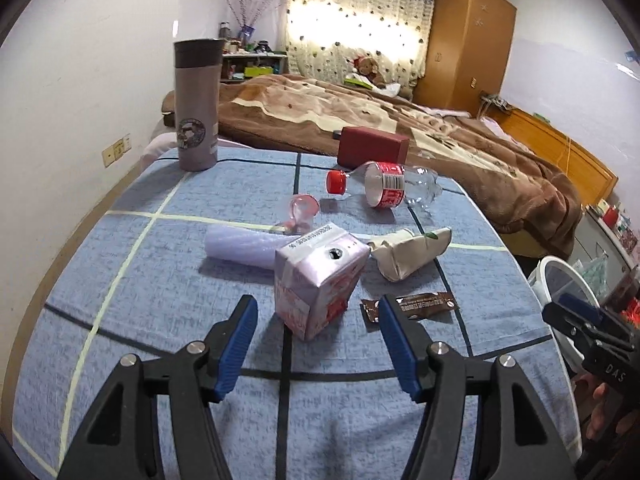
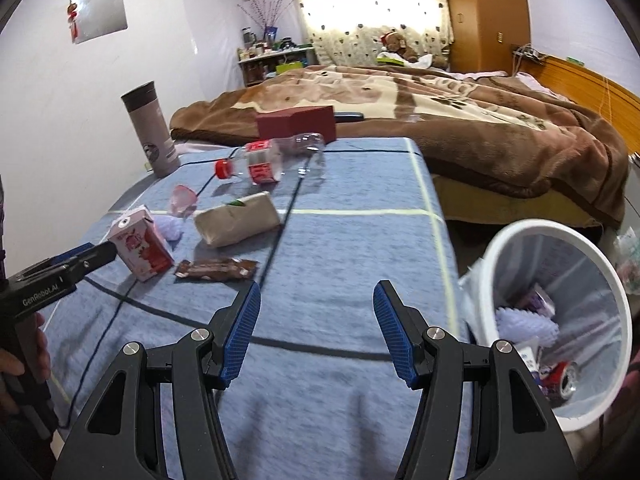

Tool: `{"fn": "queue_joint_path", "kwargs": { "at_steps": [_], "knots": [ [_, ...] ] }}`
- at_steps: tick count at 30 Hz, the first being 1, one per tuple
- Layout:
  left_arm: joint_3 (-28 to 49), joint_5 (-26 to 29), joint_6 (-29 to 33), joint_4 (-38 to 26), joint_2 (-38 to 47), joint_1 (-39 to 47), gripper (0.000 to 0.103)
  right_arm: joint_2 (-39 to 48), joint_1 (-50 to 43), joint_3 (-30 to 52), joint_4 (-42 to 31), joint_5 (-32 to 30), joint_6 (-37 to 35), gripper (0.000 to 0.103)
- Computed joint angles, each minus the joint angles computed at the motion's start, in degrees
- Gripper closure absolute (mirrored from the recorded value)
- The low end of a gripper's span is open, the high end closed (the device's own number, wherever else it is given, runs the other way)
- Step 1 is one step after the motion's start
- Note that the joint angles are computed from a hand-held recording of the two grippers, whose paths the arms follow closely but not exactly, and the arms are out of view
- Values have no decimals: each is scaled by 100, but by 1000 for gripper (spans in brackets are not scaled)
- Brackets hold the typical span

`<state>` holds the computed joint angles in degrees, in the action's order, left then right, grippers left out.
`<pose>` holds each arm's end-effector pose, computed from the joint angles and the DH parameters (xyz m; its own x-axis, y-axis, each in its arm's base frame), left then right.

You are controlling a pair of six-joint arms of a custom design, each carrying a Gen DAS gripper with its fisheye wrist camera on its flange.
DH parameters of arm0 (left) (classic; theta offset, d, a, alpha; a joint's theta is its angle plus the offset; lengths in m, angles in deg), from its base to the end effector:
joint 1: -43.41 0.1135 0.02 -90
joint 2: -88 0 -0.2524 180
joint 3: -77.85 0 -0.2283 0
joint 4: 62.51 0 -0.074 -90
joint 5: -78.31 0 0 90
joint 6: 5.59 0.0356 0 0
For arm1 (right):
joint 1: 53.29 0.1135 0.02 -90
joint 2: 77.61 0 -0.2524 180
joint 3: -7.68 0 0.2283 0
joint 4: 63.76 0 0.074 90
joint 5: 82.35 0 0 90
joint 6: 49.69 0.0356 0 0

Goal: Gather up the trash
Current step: 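Move the left gripper to the pink juice carton while the right moves to the white paper bag, then grasp the white paper bag with the right gripper while the left grasps the pink juice carton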

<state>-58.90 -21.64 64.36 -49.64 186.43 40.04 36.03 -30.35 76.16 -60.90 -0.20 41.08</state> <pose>0.2679 -0.0096 0.1023 -0.6074 -0.3025 -0.7346 -0.2958 0.9443 -0.1443 0.3324 0.1460 0.1093 -0.6262 -0.2506 -0.7383 -0.4708 0.8764 0.1019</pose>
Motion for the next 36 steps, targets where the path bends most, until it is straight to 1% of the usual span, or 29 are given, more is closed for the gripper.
{"fn": "queue_joint_path", "kwargs": {
  "at_steps": [1, 5, 8, 10, 14, 16, 19, 22, 24, 30, 33, 36],
  "knots": [
    [113, 111, 118, -52, 104, 67, 36, 39, 56, 70, -39, 40, 25, 43],
    [363, 161, 417, -17, 405, 161, 36, 222, 182, 360, -193, 29, 202, 43],
    [532, 418, 577, -50, 582, 294, 36, 394, 274, 588, -336, 29, 297, 43],
    [645, 425, 623, -102, 689, 356, 36, 494, 333, 738, -409, 77, 361, 43],
    [751, 692, 653, -46, 840, 474, 36, 724, 451, 1202, -700, 86, 585, 43],
    [770, 638, 698, -46, 888, 459, 36, 823, 521, 1417, -795, 95, 675, 43],
    [765, 739, 696, 10, 952, 512, 36, 1108, 539, 1911, -1047, -65, 1030, 43],
    [720, 802, 703, 72, 954, 552, 36, 1407, 576, 2353, -1212, -69, 1367, 43],
    [729, 837, 716, 74, 956, 575, 36, 1538, 637, 2578, -1311, -26, 1419, 43],
    [698, 1059, 744, 127, 972, 695, 36, 2096, 829, 3559, -1888, 119, 1789, 43],
    [730, 1045, 751, 81, 993, 704, 36, 2301, 893, 3944, -2199, 305, 1881, 43],
    [730, 1114, 726, 70, 994, 742, 36, 2604, 942, 4581, -2913, 542, 1805, 42]
  ]
}}
